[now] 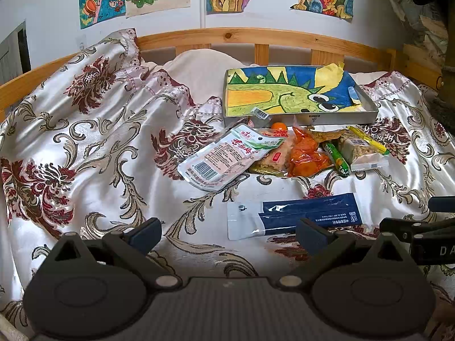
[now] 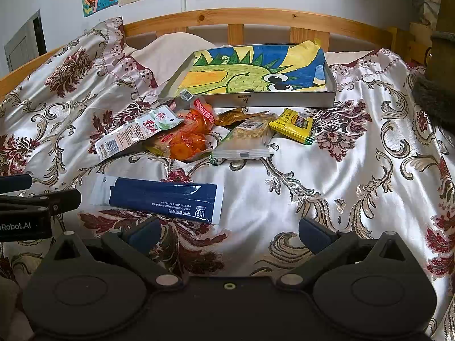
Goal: Organize snacks
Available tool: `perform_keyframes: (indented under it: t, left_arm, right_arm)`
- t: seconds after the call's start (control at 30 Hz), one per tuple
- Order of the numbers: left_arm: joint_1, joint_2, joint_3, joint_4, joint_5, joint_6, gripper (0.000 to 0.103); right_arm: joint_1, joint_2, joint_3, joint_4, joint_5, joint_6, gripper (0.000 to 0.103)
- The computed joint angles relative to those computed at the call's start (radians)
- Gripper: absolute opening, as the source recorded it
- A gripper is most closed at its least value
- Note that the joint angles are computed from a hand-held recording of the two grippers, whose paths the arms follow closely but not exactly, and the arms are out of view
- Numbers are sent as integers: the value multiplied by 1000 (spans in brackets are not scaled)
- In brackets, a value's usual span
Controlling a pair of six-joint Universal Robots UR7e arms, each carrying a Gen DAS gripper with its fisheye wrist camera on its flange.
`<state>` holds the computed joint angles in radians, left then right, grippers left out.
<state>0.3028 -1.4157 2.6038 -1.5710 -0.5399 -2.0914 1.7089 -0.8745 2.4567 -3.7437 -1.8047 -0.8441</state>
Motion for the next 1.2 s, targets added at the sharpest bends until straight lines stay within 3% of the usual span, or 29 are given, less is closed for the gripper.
perform_keyframes:
  t: [1.2]
  left_arm:
    - [-18, -4, -4, 43, 14, -41, 102]
  right_arm:
    - [-8, 7, 14, -58, 40, -14, 102]
